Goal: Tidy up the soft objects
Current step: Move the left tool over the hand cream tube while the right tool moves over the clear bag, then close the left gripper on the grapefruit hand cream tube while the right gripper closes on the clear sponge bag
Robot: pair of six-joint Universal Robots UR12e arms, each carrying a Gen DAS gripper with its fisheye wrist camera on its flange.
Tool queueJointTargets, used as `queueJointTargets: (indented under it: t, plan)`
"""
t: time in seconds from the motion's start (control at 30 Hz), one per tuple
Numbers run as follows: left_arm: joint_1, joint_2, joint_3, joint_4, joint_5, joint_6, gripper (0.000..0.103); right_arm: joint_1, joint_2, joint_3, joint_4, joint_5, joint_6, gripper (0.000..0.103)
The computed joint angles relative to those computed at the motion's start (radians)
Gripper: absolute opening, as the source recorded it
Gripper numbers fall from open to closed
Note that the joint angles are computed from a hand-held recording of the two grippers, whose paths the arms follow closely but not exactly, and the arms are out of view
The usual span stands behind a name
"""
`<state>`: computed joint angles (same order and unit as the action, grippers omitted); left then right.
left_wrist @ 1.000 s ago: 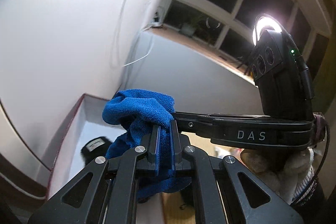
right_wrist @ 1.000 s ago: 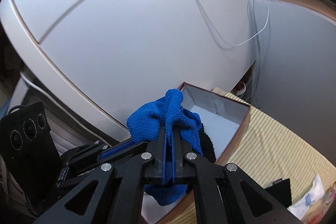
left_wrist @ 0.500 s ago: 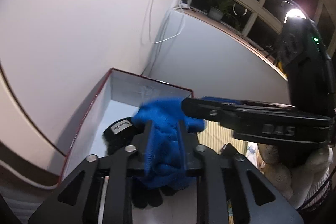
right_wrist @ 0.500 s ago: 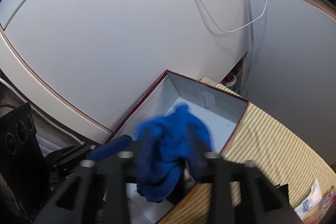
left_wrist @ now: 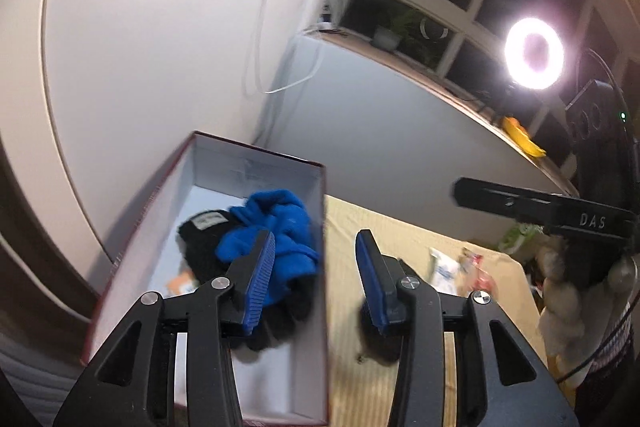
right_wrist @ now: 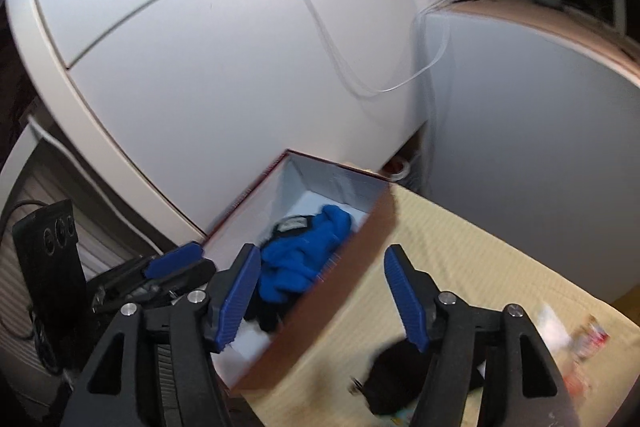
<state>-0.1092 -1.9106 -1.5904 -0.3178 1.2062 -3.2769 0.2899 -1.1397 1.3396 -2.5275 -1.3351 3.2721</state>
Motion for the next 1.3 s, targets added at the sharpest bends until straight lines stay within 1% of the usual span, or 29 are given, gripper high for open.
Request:
queueJointTargets:
  t: [0.03,0.07,0.1,0.2,0.23,0.27,0.33,0.43,0.5,0.53,0.6,0.67,0.77,0.87,0.97,1.07,1.17,1.3]
  plan:
    - [-0.003,0.005,-0.009,0.008,-0.010,0.002,0.041,-0.009,-0.031,0.044,-0.028,-0.008,0.006,0.062]
    - [-0.006,0.011,-0.018,0.015,-0.023,0.003,0.041,-0.015,-0.047,0.066,-0.042,-0.012,0.012,0.063]
    - [-0.008,0.016,-0.028,0.020,-0.038,0.005,0.042,-0.026,-0.082,0.117,-0.073,-0.023,0.026,0.063]
    - [-0.020,0.027,-0.054,0.029,-0.082,0.010,0.043,-0.054,-0.152,0.216,-0.126,-0.031,0.055,0.065]
    - [-0.025,0.028,-0.058,0.027,-0.092,0.014,0.043,-0.065,-0.184,0.261,-0.146,-0.045,0.069,0.065]
    - [-0.031,0.028,-0.061,0.024,-0.097,0.017,0.043,-0.071,-0.198,0.281,-0.153,-0.059,0.076,0.065]
    - [-0.044,0.027,-0.070,0.020,-0.112,0.021,0.043,-0.089,-0.247,0.352,-0.187,-0.107,0.093,0.065]
    - [-0.069,0.022,-0.085,0.000,-0.136,0.045,0.043,-0.111,-0.292,0.421,-0.209,-0.168,0.109,0.066]
    - [-0.088,0.011,-0.082,-0.041,-0.150,0.070,0.043,-0.132,-0.313,0.458,-0.209,-0.187,0.121,0.070]
    - [-0.096,0.006,-0.079,-0.060,-0.154,0.081,0.043,-0.140,-0.319,0.470,-0.205,-0.189,0.128,0.070]
    - [-0.115,-0.006,-0.073,-0.091,-0.150,0.102,0.043,-0.160,-0.325,0.494,-0.199,-0.199,0.151,0.070]
    - [-0.124,-0.014,-0.073,-0.103,-0.150,0.108,0.043,-0.176,-0.324,0.509,-0.195,-0.202,0.170,0.070]
    - [-0.138,-0.023,-0.076,-0.125,-0.132,0.111,0.043,-0.195,-0.318,0.522,-0.183,-0.174,0.163,0.070]
    - [-0.146,-0.031,-0.072,-0.155,-0.106,0.124,0.043,-0.197,-0.293,0.511,-0.163,-0.186,0.120,0.070]
    - [-0.153,-0.037,-0.069,-0.164,-0.082,0.130,0.043,-0.195,-0.272,0.497,-0.145,-0.188,0.071,0.070]
    - [-0.160,-0.044,-0.061,-0.179,-0.053,0.143,0.043,-0.189,-0.245,0.476,-0.127,-0.206,0.030,0.070]
    - [-0.171,-0.056,-0.047,-0.203,-0.030,0.162,0.043,-0.190,-0.228,0.462,-0.115,-0.200,-0.003,0.070]
    - [-0.190,-0.070,-0.024,-0.222,0.010,0.207,0.043,-0.184,-0.203,0.437,-0.094,-0.227,-0.061,0.070]
